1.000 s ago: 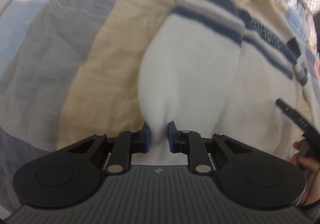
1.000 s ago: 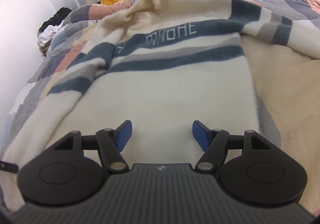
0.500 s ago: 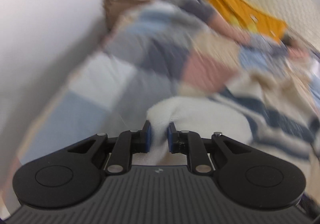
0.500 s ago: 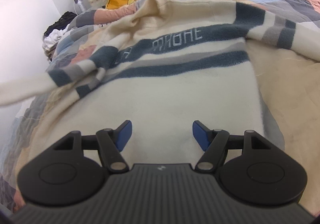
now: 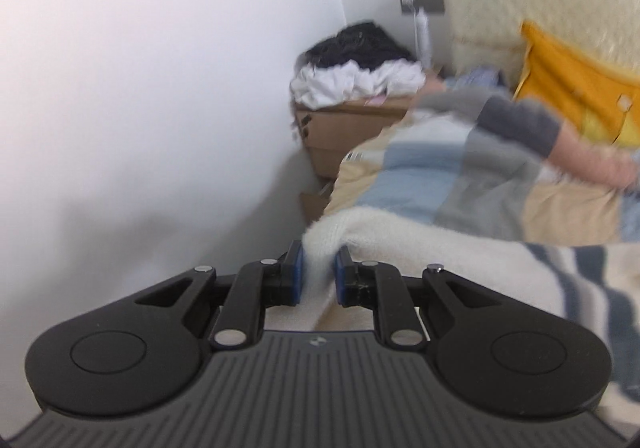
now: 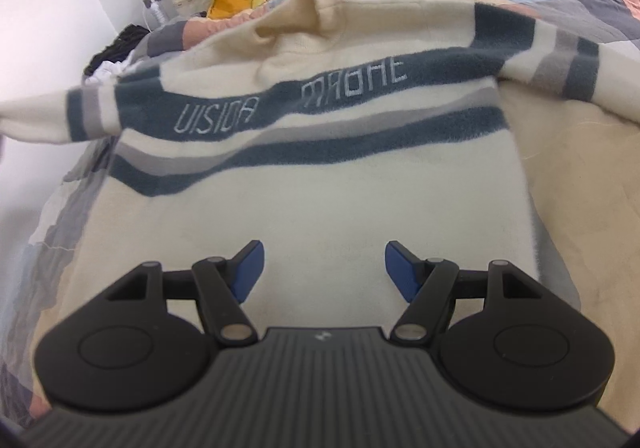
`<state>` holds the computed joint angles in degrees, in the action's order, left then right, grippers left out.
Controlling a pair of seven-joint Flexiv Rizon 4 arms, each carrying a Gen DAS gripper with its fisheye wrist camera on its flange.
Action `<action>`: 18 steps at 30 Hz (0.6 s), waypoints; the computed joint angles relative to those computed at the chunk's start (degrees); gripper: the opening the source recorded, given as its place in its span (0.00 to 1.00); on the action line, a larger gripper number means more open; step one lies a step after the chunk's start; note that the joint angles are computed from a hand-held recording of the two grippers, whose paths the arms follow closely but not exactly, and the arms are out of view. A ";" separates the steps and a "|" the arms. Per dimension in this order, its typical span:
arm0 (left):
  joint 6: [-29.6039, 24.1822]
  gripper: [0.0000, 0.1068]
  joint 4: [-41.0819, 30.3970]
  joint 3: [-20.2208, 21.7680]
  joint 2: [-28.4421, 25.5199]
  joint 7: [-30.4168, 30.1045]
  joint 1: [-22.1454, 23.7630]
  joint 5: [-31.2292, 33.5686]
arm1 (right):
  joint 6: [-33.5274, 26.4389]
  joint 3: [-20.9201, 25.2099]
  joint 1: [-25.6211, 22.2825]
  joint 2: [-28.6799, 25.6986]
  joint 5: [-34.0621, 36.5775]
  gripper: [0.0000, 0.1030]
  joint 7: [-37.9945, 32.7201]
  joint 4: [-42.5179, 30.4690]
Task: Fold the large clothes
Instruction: 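Grasp the sweater hem with the left gripper and pull it outward, then lower the hem onto the bed and open the left gripper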
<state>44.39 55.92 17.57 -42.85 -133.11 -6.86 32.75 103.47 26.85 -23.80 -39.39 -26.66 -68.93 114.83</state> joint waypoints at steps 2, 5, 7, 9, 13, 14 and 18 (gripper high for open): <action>-0.34 0.17 -3.42 -0.80 -4.18 1.21 1.89 -1.20 | -0.28 0.84 -1.42 0.36 -0.19 0.67 0.02 0.81; -1.81 0.17 -7.98 -1.03 -10.16 0.96 3.98 -3.59 | -1.77 0.08 -0.67 0.75 0.63 0.67 0.24 0.77; -1.77 0.17 -10.47 -1.28 -13.85 1.73 5.38 -4.84 | -2.28 -1.64 1.45 0.95 1.71 0.67 -0.14 0.36; -2.55 0.17 -13.06 -1.53 -17.46 4.35 6.84 -6.05 | -2.50 -3.52 3.76 1.25 2.67 0.68 -1.05 0.14; -0.66 0.18 -13.92 -2.49 -21.23 3.61 9.36 -10.10 | -2.34 -7.54 8.01 1.64 3.88 0.68 -3.77 0.02; -0.75 0.18 -14.92 -2.20 -22.29 4.07 9.34 -10.37 | -2.54 -7.62 8.15 1.50 4.21 0.68 -4.20 -0.18; 0.60 0.21 -15.21 0.18 -23.23 5.73 7.71 -8.35 | -3.94 -5.68 6.78 0.39 5.62 0.69 -5.37 -1.59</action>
<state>44.98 40.71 17.75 -66.08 -127.38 0.85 24.40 99.53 21.17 -17.02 -39.00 -21.04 -74.30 113.24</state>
